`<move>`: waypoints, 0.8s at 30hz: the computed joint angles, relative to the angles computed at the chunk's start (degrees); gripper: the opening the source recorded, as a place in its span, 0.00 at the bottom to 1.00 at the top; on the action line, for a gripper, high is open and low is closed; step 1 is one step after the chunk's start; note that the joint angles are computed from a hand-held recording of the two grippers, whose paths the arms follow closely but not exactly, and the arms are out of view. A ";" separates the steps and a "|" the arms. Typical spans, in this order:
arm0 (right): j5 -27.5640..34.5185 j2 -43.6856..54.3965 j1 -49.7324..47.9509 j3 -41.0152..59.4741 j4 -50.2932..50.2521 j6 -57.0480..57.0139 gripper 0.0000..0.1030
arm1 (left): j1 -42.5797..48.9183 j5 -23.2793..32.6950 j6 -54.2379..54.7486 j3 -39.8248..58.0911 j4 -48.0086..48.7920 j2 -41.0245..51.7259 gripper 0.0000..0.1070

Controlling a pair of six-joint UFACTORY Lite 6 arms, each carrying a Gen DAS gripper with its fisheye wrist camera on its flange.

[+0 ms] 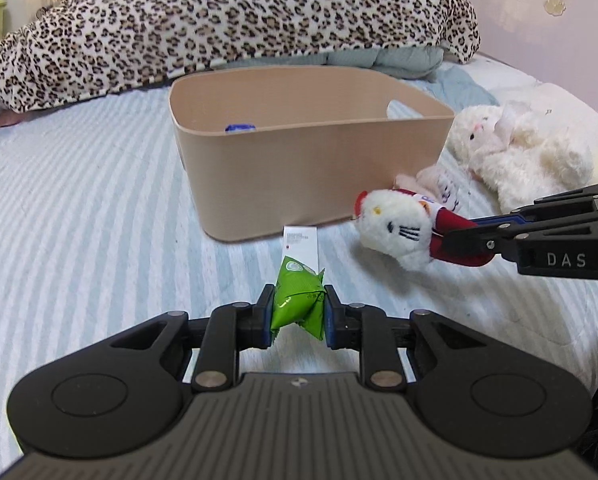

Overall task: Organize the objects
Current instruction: 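Lift the green packet and plush doll and carry both over the basket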

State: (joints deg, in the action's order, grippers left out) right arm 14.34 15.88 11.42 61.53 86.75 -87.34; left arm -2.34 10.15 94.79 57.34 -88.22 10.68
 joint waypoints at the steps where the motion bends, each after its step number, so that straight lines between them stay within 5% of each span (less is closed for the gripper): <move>1: -0.01 -0.36 -0.20 -0.03 0.13 0.07 0.12 | 0.05 0.14 0.45 -0.18 -0.63 -0.58 0.23; 11: 2.12 -6.36 -3.68 -0.40 3.64 -2.85 0.12 | -1.00 -1.07 3.86 0.97 -5.19 -5.09 0.24; 24: 3.25 -1.04 -7.85 13.47 4.18 -0.48 0.12 | -4.15 -3.28 -10.45 18.09 6.75 3.73 0.24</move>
